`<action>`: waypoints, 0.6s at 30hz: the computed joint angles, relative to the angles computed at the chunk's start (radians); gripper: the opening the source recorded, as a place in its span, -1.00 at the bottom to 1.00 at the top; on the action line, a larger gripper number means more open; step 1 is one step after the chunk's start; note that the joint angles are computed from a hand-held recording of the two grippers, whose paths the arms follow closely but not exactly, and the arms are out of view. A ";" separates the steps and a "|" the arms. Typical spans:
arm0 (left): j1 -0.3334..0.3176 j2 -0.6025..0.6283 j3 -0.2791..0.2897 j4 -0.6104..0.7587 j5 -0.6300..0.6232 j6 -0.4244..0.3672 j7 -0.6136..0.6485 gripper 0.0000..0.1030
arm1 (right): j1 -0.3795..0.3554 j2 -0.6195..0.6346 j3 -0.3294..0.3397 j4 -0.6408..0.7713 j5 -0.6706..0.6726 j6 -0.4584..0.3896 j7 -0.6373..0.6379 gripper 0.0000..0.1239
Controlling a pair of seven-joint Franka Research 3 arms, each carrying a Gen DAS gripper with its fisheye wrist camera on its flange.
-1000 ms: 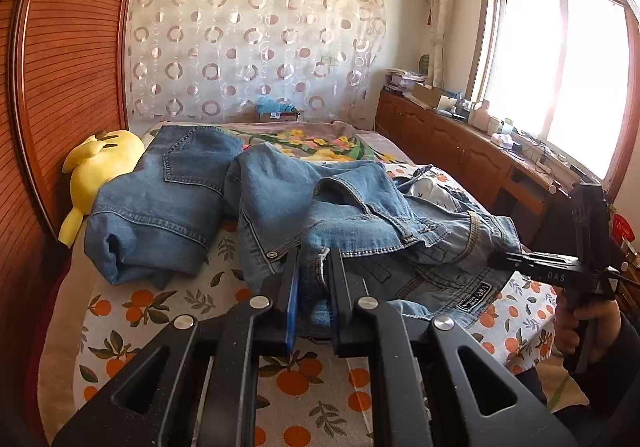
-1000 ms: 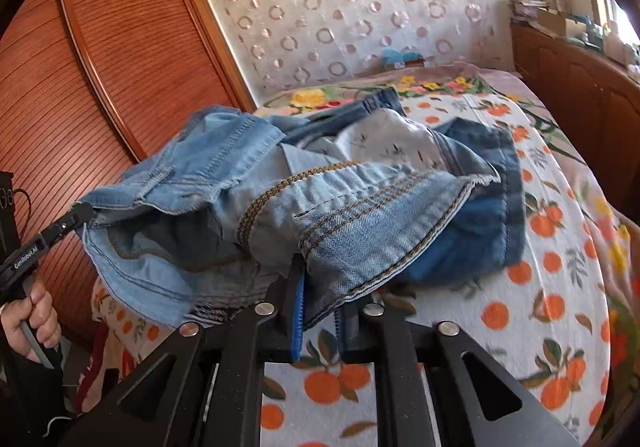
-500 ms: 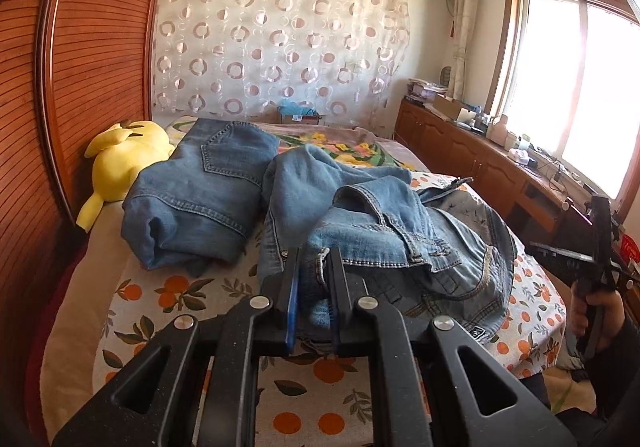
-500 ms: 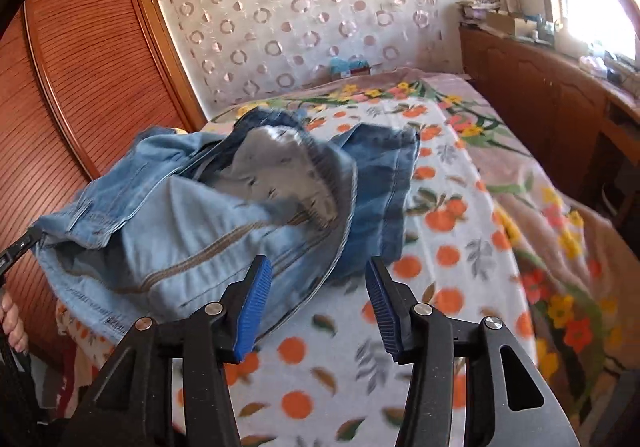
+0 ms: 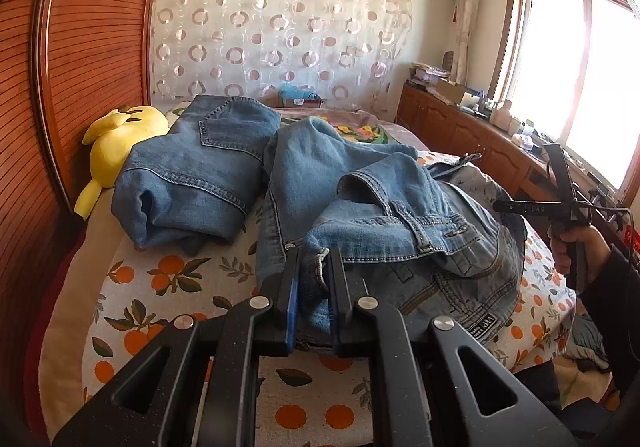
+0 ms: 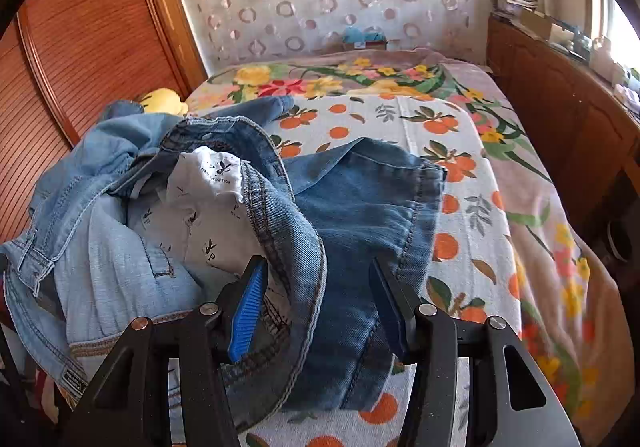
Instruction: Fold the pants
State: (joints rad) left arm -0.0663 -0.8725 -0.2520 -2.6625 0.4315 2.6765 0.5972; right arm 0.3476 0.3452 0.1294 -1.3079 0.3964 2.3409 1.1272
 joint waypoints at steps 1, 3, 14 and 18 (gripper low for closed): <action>-0.002 0.006 0.005 -0.001 0.002 0.014 0.004 -0.75 | 0.004 0.014 -0.004 0.029 -0.005 -0.030 -0.003 -0.32; -0.004 0.020 0.017 0.013 0.002 0.026 0.023 -0.76 | 0.001 0.040 0.003 0.076 -0.016 -0.059 -0.026 -0.82; 0.054 0.284 0.016 0.420 0.063 0.021 0.212 -0.78 | -0.034 -0.140 -0.010 0.026 0.032 0.083 -0.148 -0.95; 0.067 0.429 -0.002 0.646 0.097 -0.043 0.281 -0.78 | -0.049 -0.202 -0.034 0.020 0.017 0.167 -0.151 -0.95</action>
State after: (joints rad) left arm 0.0008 -0.4434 -0.2542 -2.0163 0.5285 2.6335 0.8782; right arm 0.2982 0.1436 0.0952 -1.2882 0.4135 2.5081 0.9767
